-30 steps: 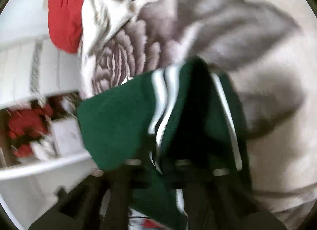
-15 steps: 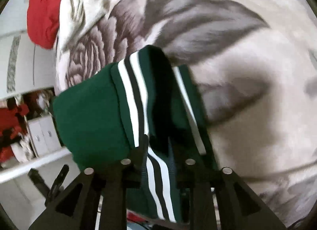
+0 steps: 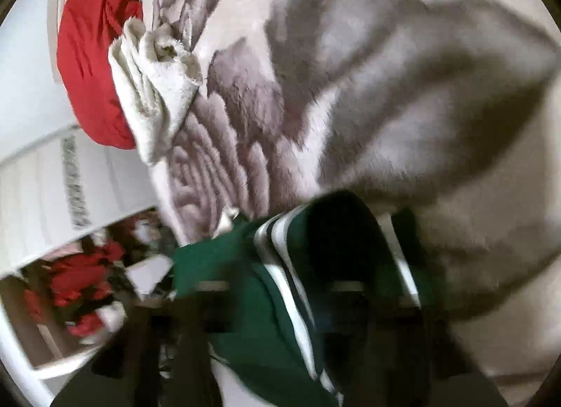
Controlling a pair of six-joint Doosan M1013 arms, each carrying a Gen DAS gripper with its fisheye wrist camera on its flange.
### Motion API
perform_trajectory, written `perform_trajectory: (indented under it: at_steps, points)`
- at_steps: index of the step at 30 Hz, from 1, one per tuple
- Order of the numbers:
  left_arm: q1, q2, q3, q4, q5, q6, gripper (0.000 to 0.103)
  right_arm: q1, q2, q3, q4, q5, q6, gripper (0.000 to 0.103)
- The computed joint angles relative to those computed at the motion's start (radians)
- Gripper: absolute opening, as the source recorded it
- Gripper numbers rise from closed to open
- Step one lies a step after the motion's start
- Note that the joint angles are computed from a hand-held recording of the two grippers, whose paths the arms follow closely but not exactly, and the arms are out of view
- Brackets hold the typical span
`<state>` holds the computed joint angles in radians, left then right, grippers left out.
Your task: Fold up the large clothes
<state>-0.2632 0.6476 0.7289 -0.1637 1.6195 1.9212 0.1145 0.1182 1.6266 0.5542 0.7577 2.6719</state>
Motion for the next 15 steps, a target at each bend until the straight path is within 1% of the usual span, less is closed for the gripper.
perform_trajectory:
  at_steps: [1,2,3,4,5,7,9,10,11,12,13,15]
  points:
    - [0.002,0.001,0.003,-0.008,0.001,-0.001,0.091,0.001,0.002,-0.011,-0.092,0.027,0.094,0.003]
    - [0.003,0.002,0.004,-0.012,0.004,-0.007,0.091,0.0,0.009,-0.015,-0.132,0.045,0.147,0.003]
    - [0.003,0.008,-0.006,-0.012,0.01,-0.014,0.091,-0.01,0.012,-0.005,-0.119,0.06,0.161,0.003]
    - [0.004,0.008,-0.01,-0.011,0.013,-0.02,0.091,-0.018,0.018,0.004,-0.056,0.06,0.122,0.004]
    - [0.005,0.009,-0.018,-0.012,0.014,-0.021,0.091,-0.02,0.023,-0.001,-0.029,0.069,0.082,0.004]
    - [0.012,-0.005,-0.019,-0.025,-0.005,-0.012,0.091,-0.011,0.013,-0.029,-0.04,0.117,0.004,0.005]
    - [0.022,-0.029,-0.007,-0.034,-0.023,0.001,0.091,-0.007,-0.014,-0.03,0.016,0.153,-0.06,0.013]
    - [0.029,-0.045,0.005,-0.043,-0.03,0.008,0.091,0.001,-0.034,-0.024,0.038,0.17,-0.063,0.023]
    - [0.036,-0.06,0.018,-0.048,-0.035,0.014,0.091,0.016,-0.057,-0.014,0.041,0.171,-0.052,0.038]
    - [0.047,-0.09,0.049,-0.048,-0.043,0.019,0.091,0.032,-0.079,-0.006,0.03,0.173,-0.03,0.045]
    - [0.053,-0.108,0.071,-0.048,-0.043,0.021,0.091,0.052,-0.095,0.002,0.019,0.177,0.0,0.055]
    - [0.07,-0.156,0.136,-0.037,-0.034,0.022,0.091,0.095,-0.121,0.021,0.017,0.206,0.072,0.057]
